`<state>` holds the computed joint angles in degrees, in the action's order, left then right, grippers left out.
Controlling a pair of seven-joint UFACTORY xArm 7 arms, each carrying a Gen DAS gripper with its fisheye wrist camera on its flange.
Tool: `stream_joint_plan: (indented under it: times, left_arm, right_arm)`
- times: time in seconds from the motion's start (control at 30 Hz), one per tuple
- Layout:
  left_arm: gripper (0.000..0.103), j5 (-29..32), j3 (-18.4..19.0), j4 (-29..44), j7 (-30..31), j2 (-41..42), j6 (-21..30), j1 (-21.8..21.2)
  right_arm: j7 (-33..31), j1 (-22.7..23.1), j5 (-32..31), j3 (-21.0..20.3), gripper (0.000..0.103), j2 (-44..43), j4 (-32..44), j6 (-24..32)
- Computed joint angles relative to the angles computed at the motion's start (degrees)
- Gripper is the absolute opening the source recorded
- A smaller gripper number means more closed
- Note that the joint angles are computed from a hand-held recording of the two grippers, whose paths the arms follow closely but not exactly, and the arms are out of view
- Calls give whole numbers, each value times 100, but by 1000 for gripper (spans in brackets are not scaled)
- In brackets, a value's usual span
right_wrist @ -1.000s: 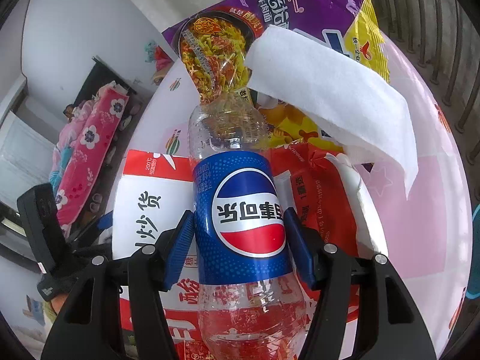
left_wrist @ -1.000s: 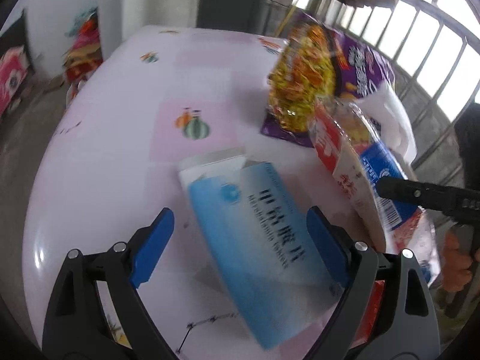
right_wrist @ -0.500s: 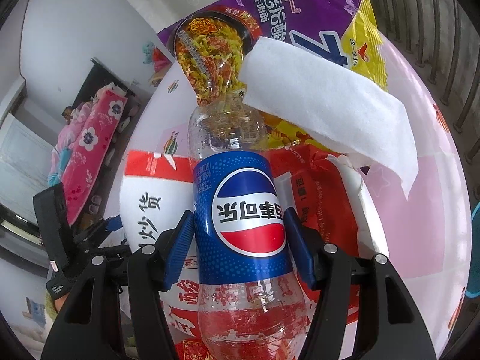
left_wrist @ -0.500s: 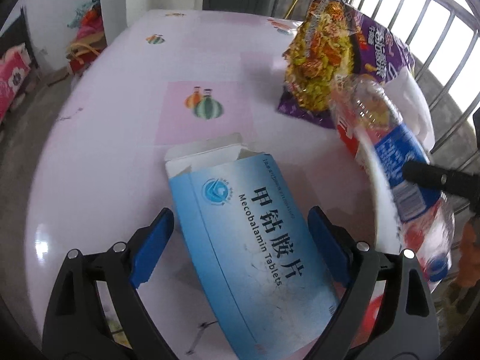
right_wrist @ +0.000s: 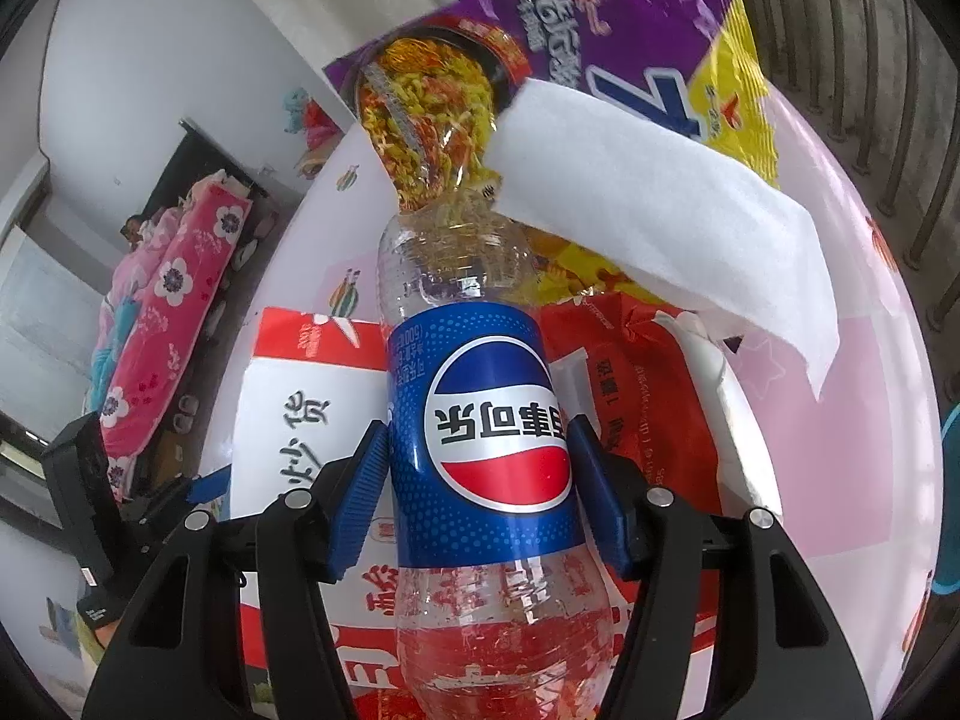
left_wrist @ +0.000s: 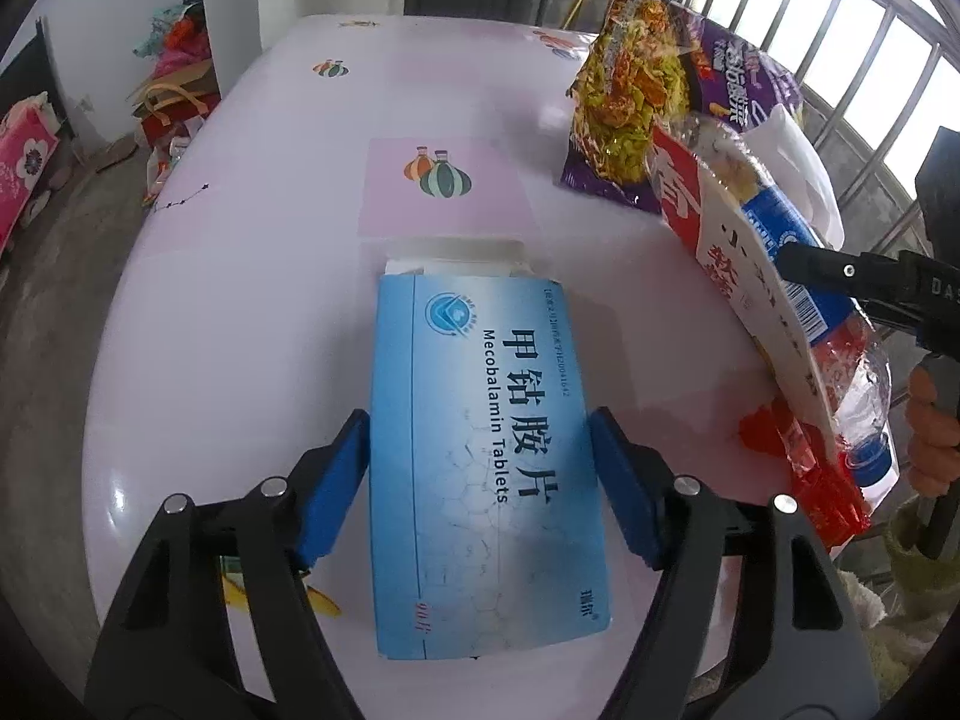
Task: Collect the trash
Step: 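Grasp the blue medicine box with the left tool and lift it, then carry Pepsi bottle to the wastebasket and release it with right tool while left holds box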
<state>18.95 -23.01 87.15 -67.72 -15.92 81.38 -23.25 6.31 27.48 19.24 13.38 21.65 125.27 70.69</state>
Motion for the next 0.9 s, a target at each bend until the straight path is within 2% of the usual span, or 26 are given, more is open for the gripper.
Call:
stream_joint_plan:
  times: [0.23, 0.33, 0.5, 0.6, 0.7, 0.8, 0.9]
  left_arm:
    - [68, 171, -112, 46, -205, -229, 103, 80]
    - [68, 340, -263, 167, -428, -400, 296, 201]
    - [68, 726, -593, 593, -512, -471, 312, 460]
    - [68, 1053, -864, 1102, -405, -217, 257, 560]
    - [68, 1399, -1052, 1694, -243, 244, 64, 482]
    - [68, 1894, -1238, 2554, 28, 1026, -60, 218]
    - [68, 2431, -1372, 3676, 439, 2018, -92, -279]
  right_arm:
    - [-308, -231, 560, 101, 58, -401, -497, -250]
    - [-423, -355, 919, 131, 58, -550, -682, -343]
    - [-780, -618, 1603, 122, 58, -958, -1024, -567]
    - [-993, -834, 2160, 38, 58, -1302, -1298, -685]
    - [-1213, -1072, 2786, -144, 58, -1708, -1657, -793]
    - [-1390, -1312, 3314, -446, 58, -2161, -2094, -926]
    - [-1466, -1510, 3703, -830, 58, -2669, -2657, -1139]
